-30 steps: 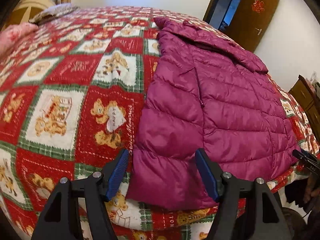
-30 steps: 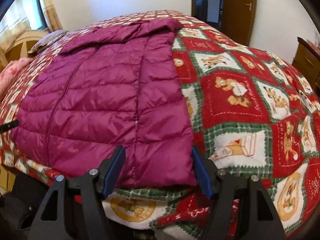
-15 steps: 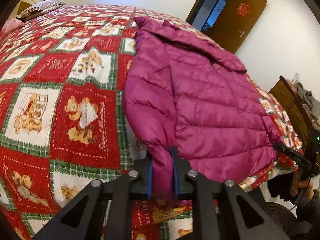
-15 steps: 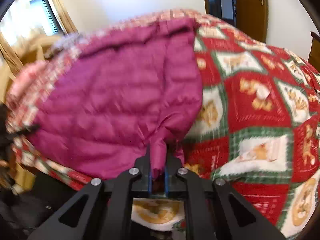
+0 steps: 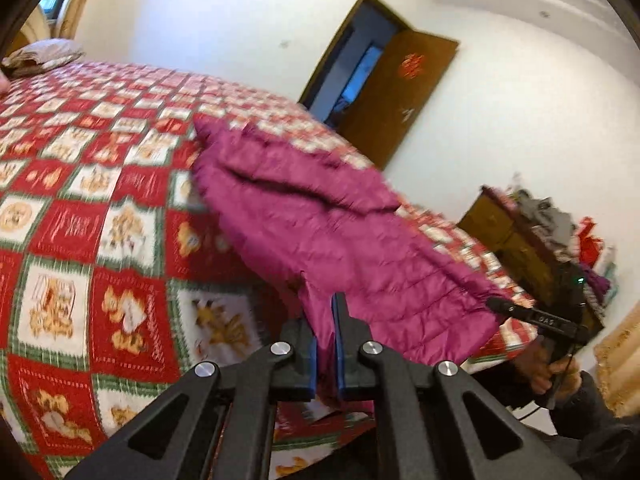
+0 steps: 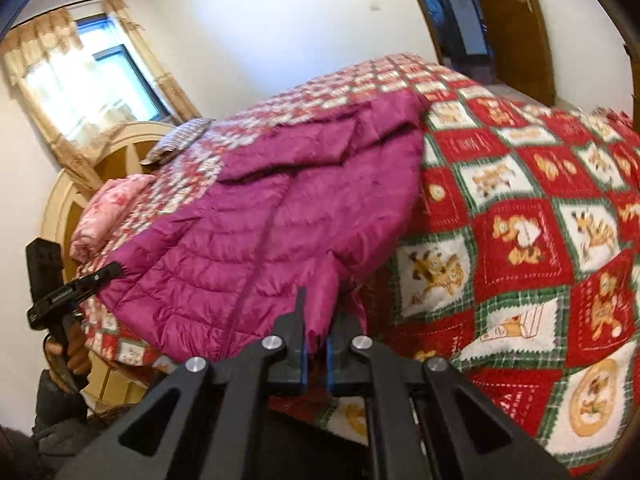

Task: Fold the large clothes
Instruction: 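Lift the hem end with both tools and fold it toward the collar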

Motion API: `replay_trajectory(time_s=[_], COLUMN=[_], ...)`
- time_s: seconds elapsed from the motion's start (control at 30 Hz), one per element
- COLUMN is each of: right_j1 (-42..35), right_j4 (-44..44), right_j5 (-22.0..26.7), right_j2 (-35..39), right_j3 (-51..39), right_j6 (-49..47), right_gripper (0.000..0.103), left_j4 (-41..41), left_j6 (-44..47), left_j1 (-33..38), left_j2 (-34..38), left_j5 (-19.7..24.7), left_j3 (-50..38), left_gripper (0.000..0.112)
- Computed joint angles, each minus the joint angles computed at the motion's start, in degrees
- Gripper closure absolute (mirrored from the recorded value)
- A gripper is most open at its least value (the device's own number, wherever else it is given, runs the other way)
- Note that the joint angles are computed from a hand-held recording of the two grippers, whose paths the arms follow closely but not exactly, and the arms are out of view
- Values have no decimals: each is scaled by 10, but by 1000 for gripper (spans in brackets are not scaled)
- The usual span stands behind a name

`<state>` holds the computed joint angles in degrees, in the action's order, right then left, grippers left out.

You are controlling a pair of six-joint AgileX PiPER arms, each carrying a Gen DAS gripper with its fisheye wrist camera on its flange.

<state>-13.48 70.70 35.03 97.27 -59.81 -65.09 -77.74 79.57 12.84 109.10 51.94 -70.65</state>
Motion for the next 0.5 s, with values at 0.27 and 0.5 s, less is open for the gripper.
replay_trajectory(time_s=[0.27, 0.5], right_j1=[-33, 12], right_j4=[53, 29], right_j5=[53, -33], right_j2=[-92, -40], right_j3=[-5, -145], right_j6=[-34, 57], right_gripper=[95, 95], left_j4=[-68, 22], left_j6=[23, -198], left_j1=[55, 3], left_j2=[-47, 6], left_j5=[134, -8], left_j3=[-16, -212], left_gripper=[107, 107])
